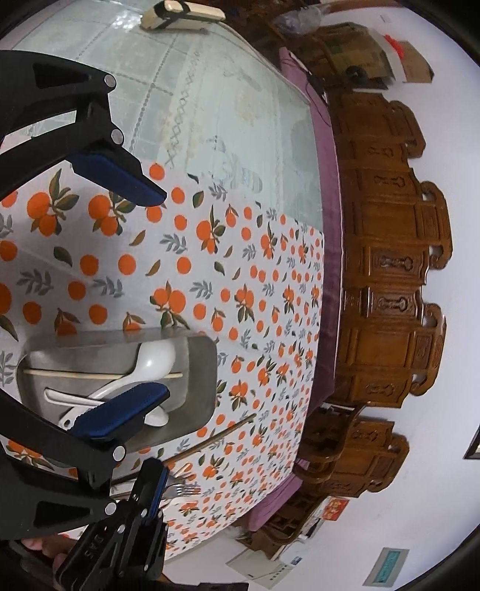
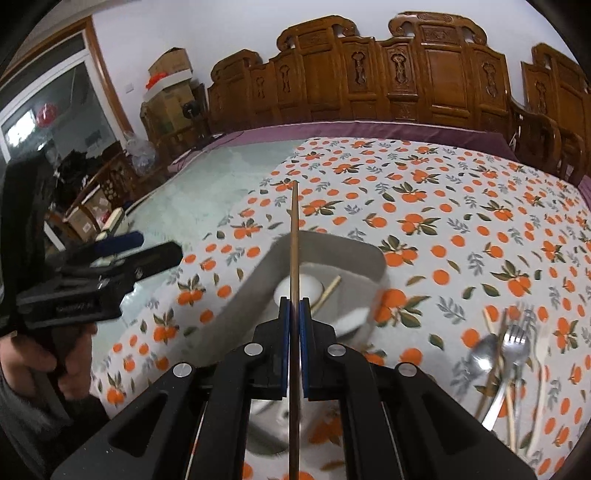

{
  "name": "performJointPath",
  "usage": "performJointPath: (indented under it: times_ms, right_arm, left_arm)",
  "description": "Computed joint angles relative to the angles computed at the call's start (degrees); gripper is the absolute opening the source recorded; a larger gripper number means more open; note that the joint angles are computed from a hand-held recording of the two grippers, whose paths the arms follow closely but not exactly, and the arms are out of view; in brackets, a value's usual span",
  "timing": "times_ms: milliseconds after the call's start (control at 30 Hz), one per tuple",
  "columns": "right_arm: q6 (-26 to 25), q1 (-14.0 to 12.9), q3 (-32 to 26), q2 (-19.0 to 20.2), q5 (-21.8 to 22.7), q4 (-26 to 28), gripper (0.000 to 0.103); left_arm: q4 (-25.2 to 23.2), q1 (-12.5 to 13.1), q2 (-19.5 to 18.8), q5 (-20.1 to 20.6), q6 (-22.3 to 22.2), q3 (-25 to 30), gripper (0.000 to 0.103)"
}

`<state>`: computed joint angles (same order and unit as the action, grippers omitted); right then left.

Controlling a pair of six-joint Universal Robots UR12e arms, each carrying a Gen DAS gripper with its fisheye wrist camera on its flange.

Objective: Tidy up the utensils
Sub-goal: 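Lower the chopstick into the tray and open the right gripper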

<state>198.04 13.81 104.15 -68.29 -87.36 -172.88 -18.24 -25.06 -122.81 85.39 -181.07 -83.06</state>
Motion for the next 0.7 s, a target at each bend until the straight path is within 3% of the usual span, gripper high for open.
performJointPath:
  times_ms: [333,700]
  right_arm:
    - [2.0,1.2,-4.1,3.6,-3.0,2.2,0.006]
    - [1.2,1.7,-3.8,4.5,-2.7,4.1,0.006]
  left_arm:
    - [-0.3,0.4,0.0,0.1,-1.0,0.0,0.092]
    - [-0.6,0.3,0.0,-0.1,-0.6,0.0,0.092]
